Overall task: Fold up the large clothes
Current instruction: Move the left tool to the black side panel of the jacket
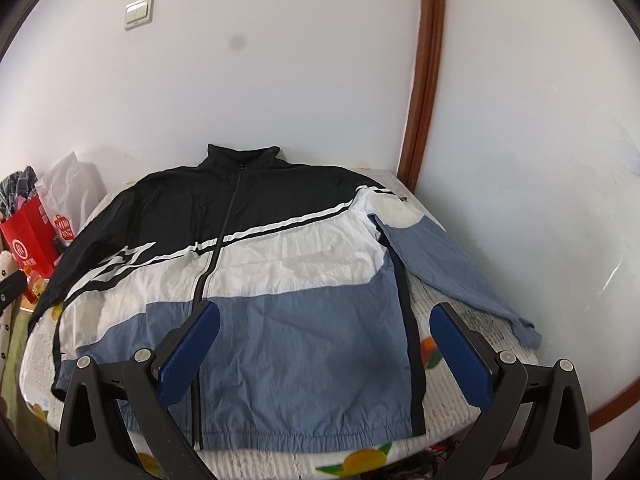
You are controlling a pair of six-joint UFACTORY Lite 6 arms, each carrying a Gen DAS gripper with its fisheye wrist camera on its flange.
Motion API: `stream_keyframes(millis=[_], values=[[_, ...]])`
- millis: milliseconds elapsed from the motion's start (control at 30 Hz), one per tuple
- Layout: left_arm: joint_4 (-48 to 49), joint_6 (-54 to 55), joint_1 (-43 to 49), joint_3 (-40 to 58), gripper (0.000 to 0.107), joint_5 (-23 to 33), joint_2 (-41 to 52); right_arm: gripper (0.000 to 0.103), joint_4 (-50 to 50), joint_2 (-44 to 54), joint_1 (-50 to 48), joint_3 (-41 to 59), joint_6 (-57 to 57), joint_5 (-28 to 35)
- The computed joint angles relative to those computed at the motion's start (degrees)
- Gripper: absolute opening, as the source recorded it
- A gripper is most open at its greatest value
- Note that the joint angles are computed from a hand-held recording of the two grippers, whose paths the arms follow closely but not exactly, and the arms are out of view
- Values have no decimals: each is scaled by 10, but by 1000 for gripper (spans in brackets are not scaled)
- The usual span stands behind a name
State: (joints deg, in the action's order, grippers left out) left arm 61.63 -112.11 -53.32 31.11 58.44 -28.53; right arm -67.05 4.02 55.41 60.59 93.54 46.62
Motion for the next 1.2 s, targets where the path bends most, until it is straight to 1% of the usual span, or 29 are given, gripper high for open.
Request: stream_keyframes(millis=[67,133,267,333,433,500,533,600,667,800,900,1033,1133,1200], values=[[0,24,60,-27,101,-44,-20,101,1,29,-13,23,-9,-22],[0,41,107,-52,100,-74,-33,98,-1,68,-27,53,-10,-50],[3,76,237,-111,94,-186,-59,90,-14,150,-38,116,-3,-82],[21,82,312,-139,92,-252,-55,89,-20,185,-38,142,3,-97],[91,48,402,-161,91,-318,-17,89,-14,233,-39,184,-10,-108],[173,-1,472,-165,89,-365,24,89,4,267,-40,218,-30,-102],[218,-31,498,-165,87,-378,44,89,15,287,-41,238,-42,-96],[308,-96,542,-166,86,-393,74,89,34,313,-44,267,-59,-90],[404,-165,581,-162,84,-396,109,89,45,331,-47,285,-67,-88],[555,-277,629,-137,82,-376,193,89,65,367,-49,322,-79,-80],[643,-341,653,-112,79,-369,256,89,81,397,-48,358,-97,-64],[699,-379,661,-84,77,-357,313,89,101,428,-48,395,-113,-50],[741,-419,672,-62,71,-361,346,89,119,448,-47,420,-131,-41],[740,-421,668,-51,67,-355,360,89,126,459,-46,434,-137,-34]])
